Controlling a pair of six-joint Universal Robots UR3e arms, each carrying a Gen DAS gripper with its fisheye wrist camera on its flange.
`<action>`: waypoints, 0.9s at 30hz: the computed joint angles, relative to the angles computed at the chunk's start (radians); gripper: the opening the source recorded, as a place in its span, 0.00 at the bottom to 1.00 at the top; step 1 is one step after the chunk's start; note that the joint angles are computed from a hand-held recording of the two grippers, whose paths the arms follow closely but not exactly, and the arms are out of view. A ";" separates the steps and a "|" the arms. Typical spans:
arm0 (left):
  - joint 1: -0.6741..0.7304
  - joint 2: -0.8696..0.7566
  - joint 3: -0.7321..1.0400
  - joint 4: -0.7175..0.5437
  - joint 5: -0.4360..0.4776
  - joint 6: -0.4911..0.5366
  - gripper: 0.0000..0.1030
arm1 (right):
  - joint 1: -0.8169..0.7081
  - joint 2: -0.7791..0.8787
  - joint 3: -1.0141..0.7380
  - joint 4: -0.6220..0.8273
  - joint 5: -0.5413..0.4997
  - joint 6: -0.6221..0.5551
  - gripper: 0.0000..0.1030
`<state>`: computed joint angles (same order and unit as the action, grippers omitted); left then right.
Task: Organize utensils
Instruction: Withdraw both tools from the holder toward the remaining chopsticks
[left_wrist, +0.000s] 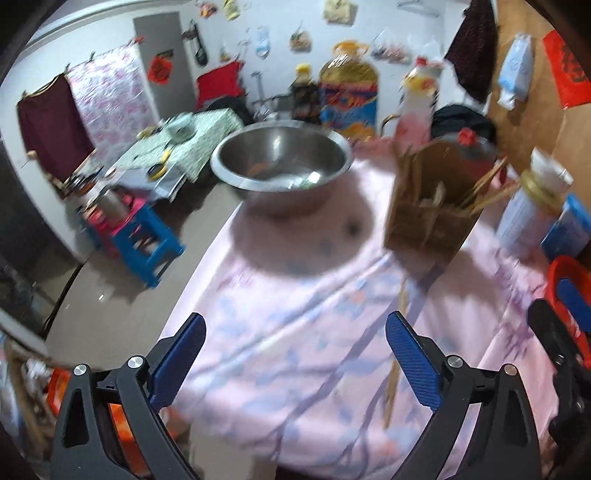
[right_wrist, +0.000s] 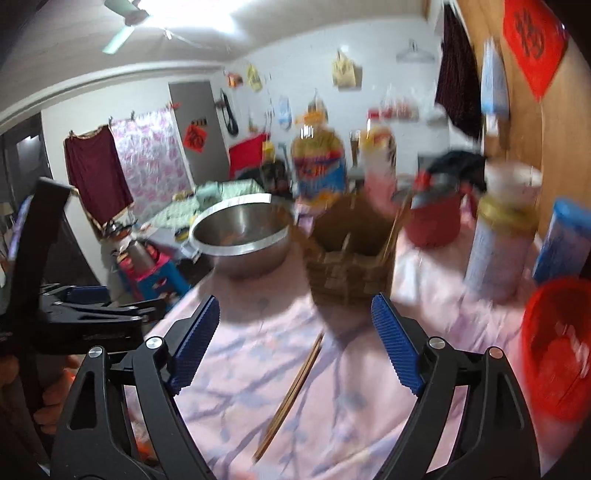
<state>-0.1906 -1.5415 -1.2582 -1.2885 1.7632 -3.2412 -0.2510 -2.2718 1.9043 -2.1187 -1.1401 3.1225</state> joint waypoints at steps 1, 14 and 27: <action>0.010 0.035 -0.038 -0.005 0.001 0.001 0.93 | 0.036 0.001 0.012 0.020 -0.027 0.035 0.80; 0.274 0.298 -0.323 0.069 -0.223 0.258 0.93 | 0.686 0.221 -0.039 -0.154 -0.694 0.421 0.80; 0.642 0.395 -0.419 -0.089 -0.554 0.610 0.93 | 1.094 0.500 -0.303 0.109 -1.134 0.820 0.80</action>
<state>0.4514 -1.1468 -1.6768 -1.3776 1.2093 -2.6315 0.8427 -1.7715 1.6016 -2.0099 -2.2738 3.9423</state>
